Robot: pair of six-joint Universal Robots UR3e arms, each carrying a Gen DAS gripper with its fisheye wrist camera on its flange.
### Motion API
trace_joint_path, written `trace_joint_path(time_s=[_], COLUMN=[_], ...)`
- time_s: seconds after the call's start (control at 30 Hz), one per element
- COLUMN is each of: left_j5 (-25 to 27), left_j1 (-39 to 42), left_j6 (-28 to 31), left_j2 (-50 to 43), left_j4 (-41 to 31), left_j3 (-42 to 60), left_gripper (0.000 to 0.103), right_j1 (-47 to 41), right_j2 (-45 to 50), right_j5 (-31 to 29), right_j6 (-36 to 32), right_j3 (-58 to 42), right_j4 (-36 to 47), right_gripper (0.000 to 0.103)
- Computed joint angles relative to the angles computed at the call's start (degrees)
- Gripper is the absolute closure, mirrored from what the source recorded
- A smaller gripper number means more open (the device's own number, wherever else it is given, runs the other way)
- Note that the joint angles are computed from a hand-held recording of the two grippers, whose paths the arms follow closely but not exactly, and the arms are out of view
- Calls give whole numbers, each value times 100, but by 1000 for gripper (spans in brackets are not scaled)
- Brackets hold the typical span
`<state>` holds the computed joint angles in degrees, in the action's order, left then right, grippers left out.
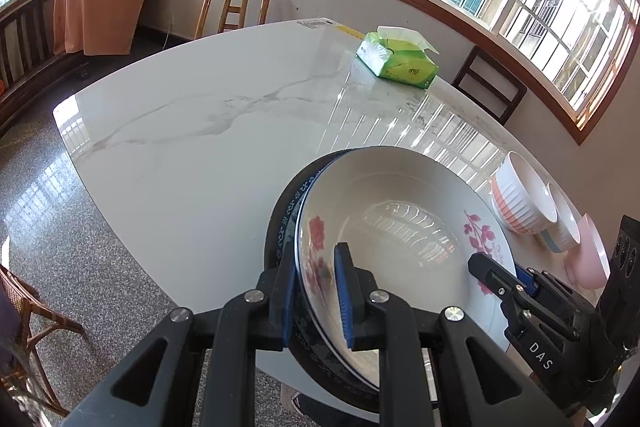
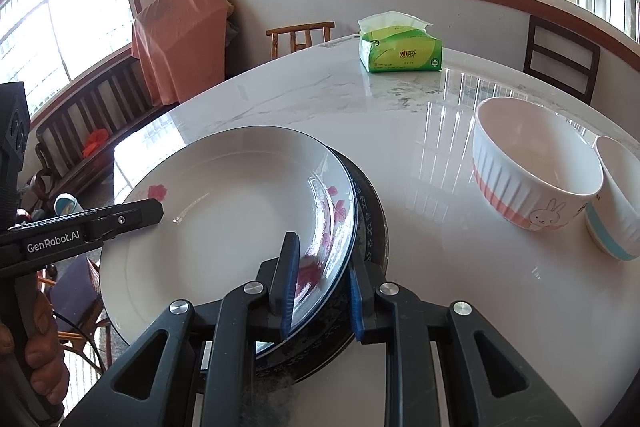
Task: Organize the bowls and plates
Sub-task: 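Lower the pink-flowered plate onto the stack and open the right gripper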
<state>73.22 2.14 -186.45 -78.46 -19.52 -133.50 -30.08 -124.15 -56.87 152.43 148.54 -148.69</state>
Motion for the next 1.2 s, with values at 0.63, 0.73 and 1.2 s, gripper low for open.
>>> trace_joint_path(time_s=[0.63,0.73,1.2], left_j5=[324,338,593], left_j1=[-116,-153,-360], left_j6=[-9,-16,-68], left_j2=[114,89,135], left_j4=[325,334,267], left_j3=[-143,-144,-167], left_gripper=[85,85,83], right_j1=[-115,-153,-881], right_j2=[-97,-119,-719], right_j5=[124,73,600], right_j6=[18,121,24], right_j3=[121,189,362], right_j4=[-273,-451,193], right_gripper=[58,41,33])
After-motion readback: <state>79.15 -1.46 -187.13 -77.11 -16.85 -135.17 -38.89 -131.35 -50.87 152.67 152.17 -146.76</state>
